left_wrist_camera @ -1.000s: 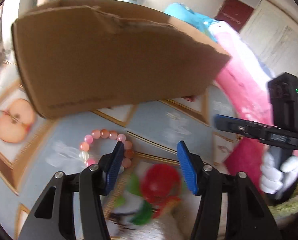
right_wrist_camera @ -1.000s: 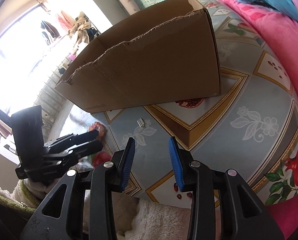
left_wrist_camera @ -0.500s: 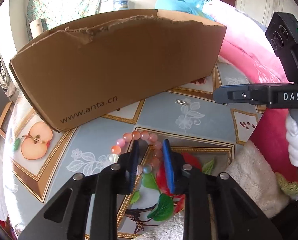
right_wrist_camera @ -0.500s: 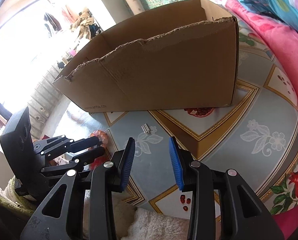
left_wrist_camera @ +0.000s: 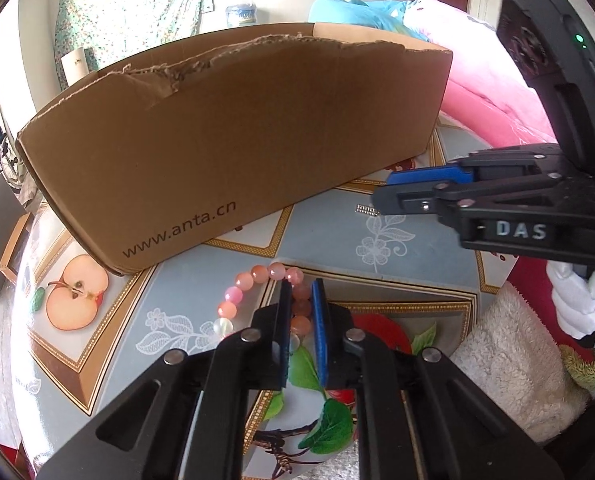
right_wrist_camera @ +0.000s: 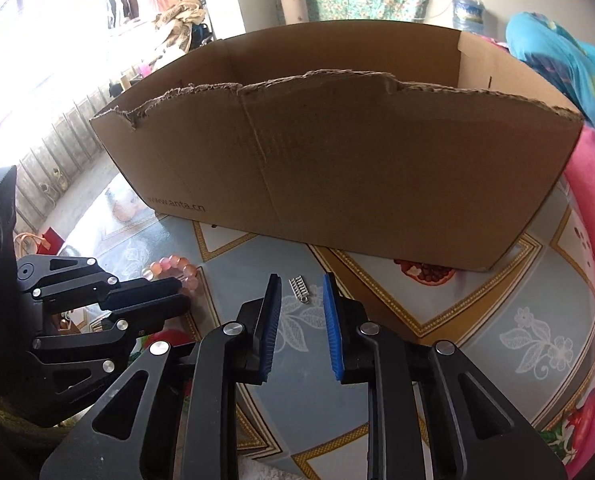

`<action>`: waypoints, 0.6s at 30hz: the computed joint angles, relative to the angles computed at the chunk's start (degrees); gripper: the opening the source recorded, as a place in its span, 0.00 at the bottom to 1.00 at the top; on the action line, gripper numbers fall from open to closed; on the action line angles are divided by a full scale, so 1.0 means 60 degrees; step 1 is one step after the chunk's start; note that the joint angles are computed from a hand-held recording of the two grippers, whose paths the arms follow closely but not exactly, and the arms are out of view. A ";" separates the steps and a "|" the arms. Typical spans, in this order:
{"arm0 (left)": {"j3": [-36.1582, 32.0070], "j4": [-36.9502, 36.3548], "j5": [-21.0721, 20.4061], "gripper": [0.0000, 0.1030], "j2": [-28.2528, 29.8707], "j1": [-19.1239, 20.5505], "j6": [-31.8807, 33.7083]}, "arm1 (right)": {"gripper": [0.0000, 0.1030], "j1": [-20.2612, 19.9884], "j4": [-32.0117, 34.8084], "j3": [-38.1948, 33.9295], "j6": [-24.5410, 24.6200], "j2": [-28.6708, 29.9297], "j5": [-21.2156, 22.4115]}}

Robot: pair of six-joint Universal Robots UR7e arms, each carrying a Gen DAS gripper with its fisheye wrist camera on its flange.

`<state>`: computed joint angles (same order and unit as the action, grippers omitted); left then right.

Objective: Organize jewelry
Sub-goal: 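Close the left gripper on the pink bead bracelet while the right closes on the silver spring clasp, then lift the pink bead bracelet with the left gripper while the right lifts the silver clasp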

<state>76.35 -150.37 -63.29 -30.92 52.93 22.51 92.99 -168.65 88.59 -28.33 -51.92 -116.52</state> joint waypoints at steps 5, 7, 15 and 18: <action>0.0134 -0.0106 -0.0121 0.09 -0.0089 0.0047 -0.0048 | 0.08 0.0040 0.0273 -0.0395 -0.0455 0.0352 -0.0264; 0.0124 -0.0106 -0.0157 0.09 -0.0095 0.0067 -0.0061 | 0.04 0.0064 0.0182 -0.0423 -0.0727 0.0430 -0.0379; 0.0123 -0.0091 -0.0271 0.09 -0.0147 0.0125 -0.0103 | 0.02 0.0140 0.0146 -0.0192 -0.0940 0.0275 -0.0614; 0.0134 -0.0106 -0.0279 0.09 -0.0167 0.0132 -0.0106 | 0.02 0.0094 0.0299 0.0058 -0.0608 -0.0003 -0.0450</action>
